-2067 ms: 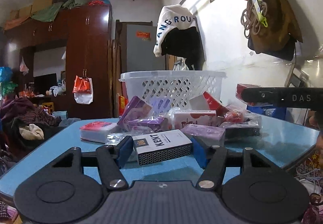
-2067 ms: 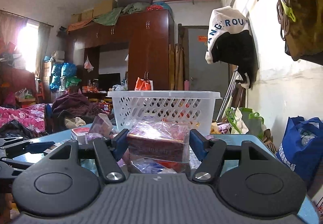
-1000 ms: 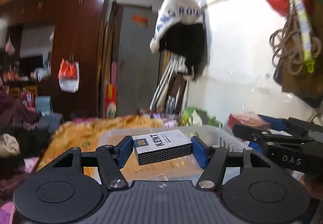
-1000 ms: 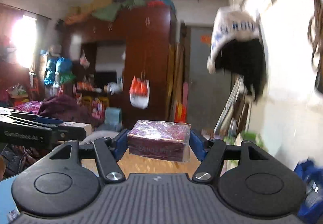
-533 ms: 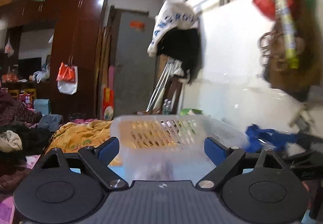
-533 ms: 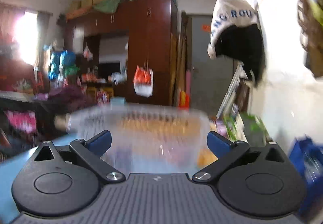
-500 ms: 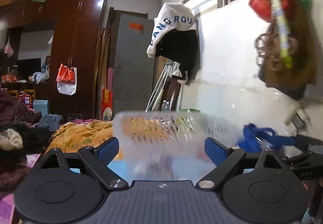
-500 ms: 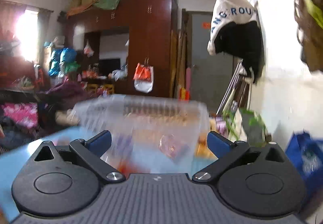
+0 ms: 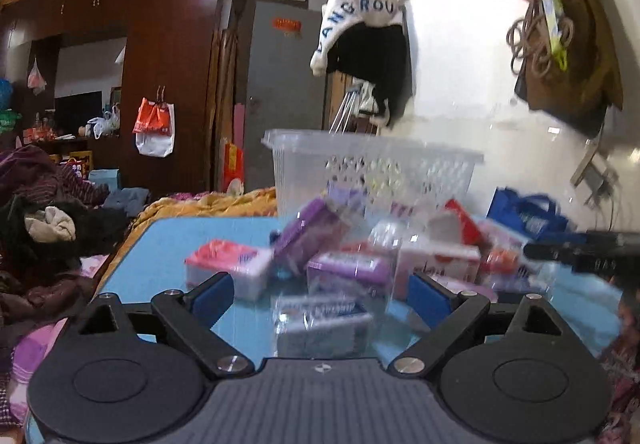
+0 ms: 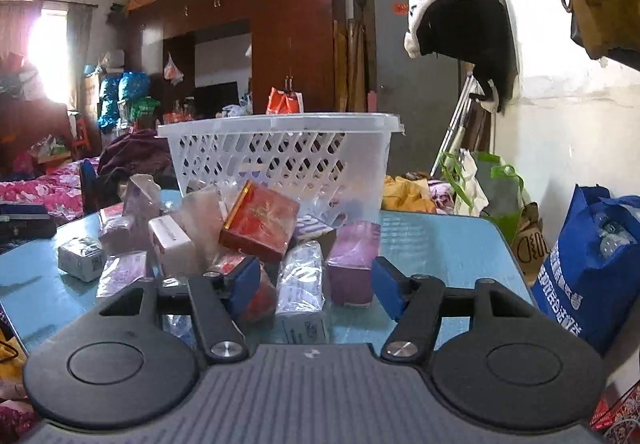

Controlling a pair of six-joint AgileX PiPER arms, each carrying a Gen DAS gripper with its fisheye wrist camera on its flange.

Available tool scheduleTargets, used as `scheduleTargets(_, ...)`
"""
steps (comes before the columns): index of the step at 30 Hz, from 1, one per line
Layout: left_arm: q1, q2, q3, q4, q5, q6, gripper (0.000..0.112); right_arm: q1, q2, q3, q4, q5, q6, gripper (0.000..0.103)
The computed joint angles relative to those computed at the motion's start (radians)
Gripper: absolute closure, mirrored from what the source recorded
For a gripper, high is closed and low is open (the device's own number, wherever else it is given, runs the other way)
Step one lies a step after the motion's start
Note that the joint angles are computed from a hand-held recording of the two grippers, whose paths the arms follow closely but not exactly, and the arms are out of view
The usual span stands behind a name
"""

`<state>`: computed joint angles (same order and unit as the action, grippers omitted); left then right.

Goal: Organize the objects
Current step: 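Carry the KENT pack and red box into the basket and release both, then grasp the silver wrapped pack with the left gripper while the right grasps a clear packet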

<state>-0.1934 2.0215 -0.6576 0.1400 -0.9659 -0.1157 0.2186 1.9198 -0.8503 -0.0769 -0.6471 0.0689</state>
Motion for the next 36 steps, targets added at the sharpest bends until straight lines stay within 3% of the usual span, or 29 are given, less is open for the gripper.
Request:
scheduleTargets(2, -0.001, 0.013, 0.003, -0.004, 0.001, 0.008, 0.017, -0.014, 0.001, -0.014, -0.067, 0.04, 0.052, 0.046)
scheduleTargets(5, -0.014, 0.037, -0.001, -0.033, 0.018, 0.031, 0.017, -0.005, 0.003, -0.023, -0.045, 0.065, 0.025, 0.046)
scheduleTargets(10, -0.067, 0.068, -0.044, -0.131, 0.072, 0.106, 0.017, 0.019, 0.005, -0.017, 0.048, 0.065, -0.075, 0.071)
scheduleTargets(11, -0.073, 0.073, -0.049, -0.146, 0.074, 0.11, 0.017, 0.021, 0.005, -0.015, 0.06, 0.062, -0.085, 0.071)
scheduleTargets(13, -0.07, 0.077, -0.051, -0.142, 0.07, 0.09, 0.027, 0.021, 0.005, 0.0, 0.069, 0.028, -0.087, 0.071)
scheduleTargets(14, -0.067, 0.078, -0.054, -0.137, 0.077, 0.084, 0.041, 0.02, 0.005, 0.011, 0.073, 0.001, -0.086, 0.072)
scheduleTargets(15, -0.067, 0.078, -0.053, -0.138, 0.076, 0.085, 0.042, 0.018, 0.005, 0.02, 0.071, -0.02, -0.083, 0.072)
scheduleTargets(24, -0.049, 0.074, 0.019, -0.075, -0.078, 0.065, 0.042, -0.01, 0.006, 0.063, -0.008, -0.139, -0.011, 0.073)
scheduleTargets(27, -0.051, 0.077, 0.039, -0.079, -0.13, 0.073, 0.042, 0.006, 0.005, 0.09, 0.045, -0.2, -0.041, 0.073)
scheduleTargets(36, -0.045, 0.084, 0.071, -0.082, -0.252, 0.054, 0.042, 0.018, -0.028, 0.122, 0.075, -0.241, -0.052, 0.073)
